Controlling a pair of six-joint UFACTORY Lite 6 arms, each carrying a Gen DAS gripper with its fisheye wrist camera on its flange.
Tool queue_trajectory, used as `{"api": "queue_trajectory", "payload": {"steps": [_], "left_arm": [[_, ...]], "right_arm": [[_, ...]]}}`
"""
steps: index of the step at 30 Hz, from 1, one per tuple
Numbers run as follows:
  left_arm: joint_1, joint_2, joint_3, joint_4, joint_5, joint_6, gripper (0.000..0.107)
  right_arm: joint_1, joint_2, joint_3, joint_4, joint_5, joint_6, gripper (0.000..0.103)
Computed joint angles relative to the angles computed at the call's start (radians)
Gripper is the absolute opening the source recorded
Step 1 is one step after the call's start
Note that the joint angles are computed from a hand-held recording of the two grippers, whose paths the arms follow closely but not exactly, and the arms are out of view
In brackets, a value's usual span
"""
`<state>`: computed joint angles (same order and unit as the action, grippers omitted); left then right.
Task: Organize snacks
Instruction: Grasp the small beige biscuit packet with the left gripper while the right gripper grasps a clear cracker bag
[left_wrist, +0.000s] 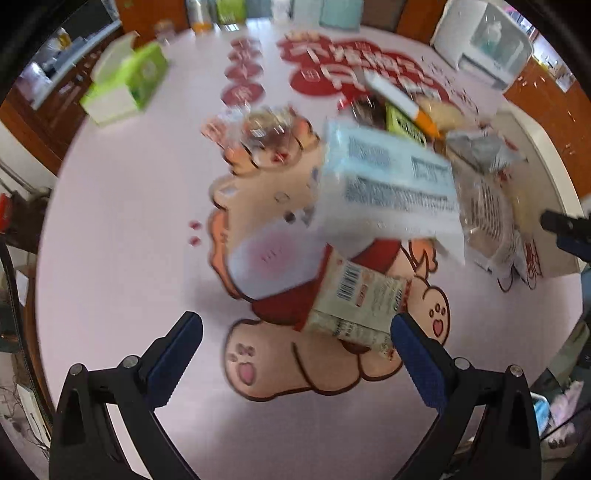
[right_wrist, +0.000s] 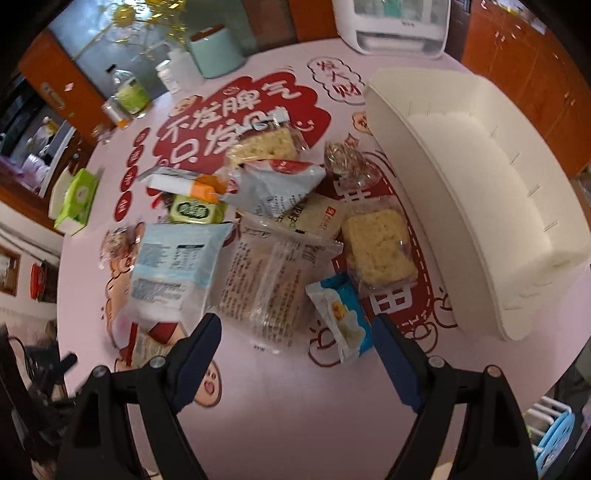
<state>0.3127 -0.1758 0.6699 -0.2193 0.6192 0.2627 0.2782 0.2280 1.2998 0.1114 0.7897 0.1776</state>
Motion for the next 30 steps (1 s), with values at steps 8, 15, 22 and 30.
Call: {"api": "queue_trajectory", "payload": {"steps": [8,15,22,30], "left_arm": [[-0.142,0.135,0.032,-0.061,-0.041,0.04,0.101],[-0.234,0.268,0.055,-0.008,-0.117,-0.087,0.101],[-0.363,0.31,0.06,0.226,-0.161,-0.393,0.097],[-0.487,0.22,0.048,0.362,-0.108,-0.569,0.052]], "right_arm": [[0.003,0.248,0.196,0.002,0.012,0.049,0.084],[0.045,0.416,0.342,0.021,0.041,0.021,0.084],[0.053,0.481,0.382,0.046,0.042,-0.001,0.082],[0.034,0.345,0.23,0.081,0.002,-0.095,0.064]]}}
